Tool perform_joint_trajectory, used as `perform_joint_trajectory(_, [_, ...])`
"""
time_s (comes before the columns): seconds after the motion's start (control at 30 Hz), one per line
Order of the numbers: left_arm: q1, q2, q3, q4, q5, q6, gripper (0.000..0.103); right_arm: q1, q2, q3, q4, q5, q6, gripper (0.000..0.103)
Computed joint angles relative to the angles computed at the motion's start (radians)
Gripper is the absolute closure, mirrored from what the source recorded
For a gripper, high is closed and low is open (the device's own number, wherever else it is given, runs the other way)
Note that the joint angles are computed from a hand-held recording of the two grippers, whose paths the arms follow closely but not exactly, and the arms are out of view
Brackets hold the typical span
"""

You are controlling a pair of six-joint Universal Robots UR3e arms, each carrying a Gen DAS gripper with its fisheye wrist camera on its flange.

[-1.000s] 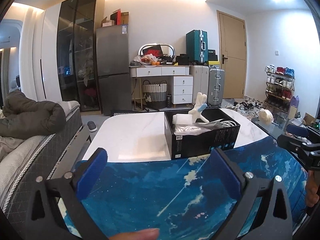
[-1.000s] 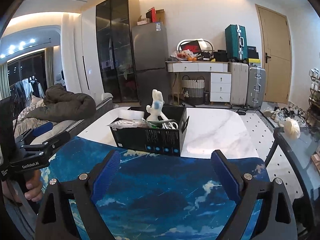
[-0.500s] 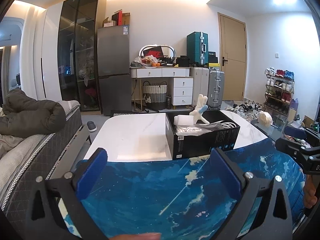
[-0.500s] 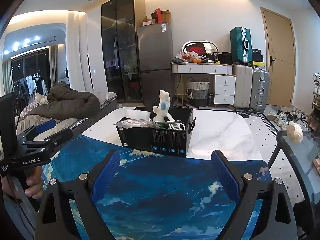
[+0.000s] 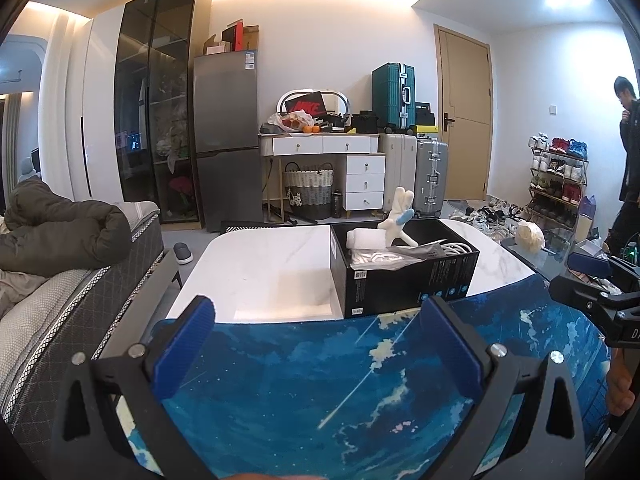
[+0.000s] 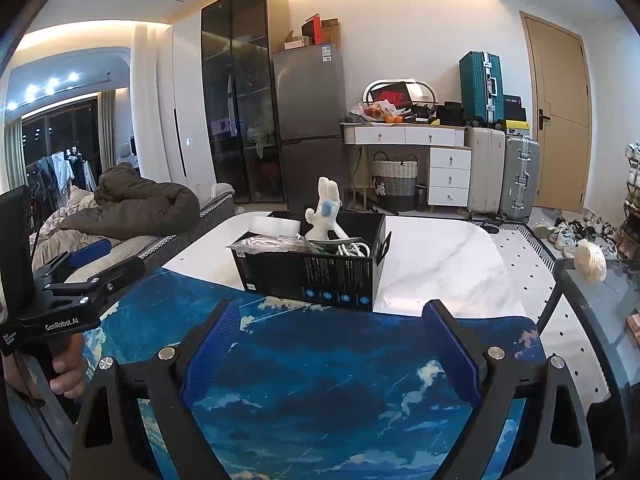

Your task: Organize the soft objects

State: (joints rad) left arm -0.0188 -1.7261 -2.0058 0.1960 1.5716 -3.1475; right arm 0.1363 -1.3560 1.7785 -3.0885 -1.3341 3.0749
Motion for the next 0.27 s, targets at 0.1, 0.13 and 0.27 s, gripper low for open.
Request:
perform_joint_trajectory(0.1, [0.004,0.004,-0.004,-0.003,-0.005,0.003,0.0,0.001,0.002,-0.001,-0.003,0.0,0.0,0.01])
perform_joint_trajectory(0.13, [0.003,0.003,-0.003,-0.004,-0.005,0.004,0.0,0.001,0.003,-0.002,-0.001,0.001,-0.002,0.01])
perform_joint_trajectory(0.27, [0.0,0.001,0.002,-0.009,0.005,0.002,0.0,0.006,0.004,-0.001,-0.002,-0.003,-0.001,0.01])
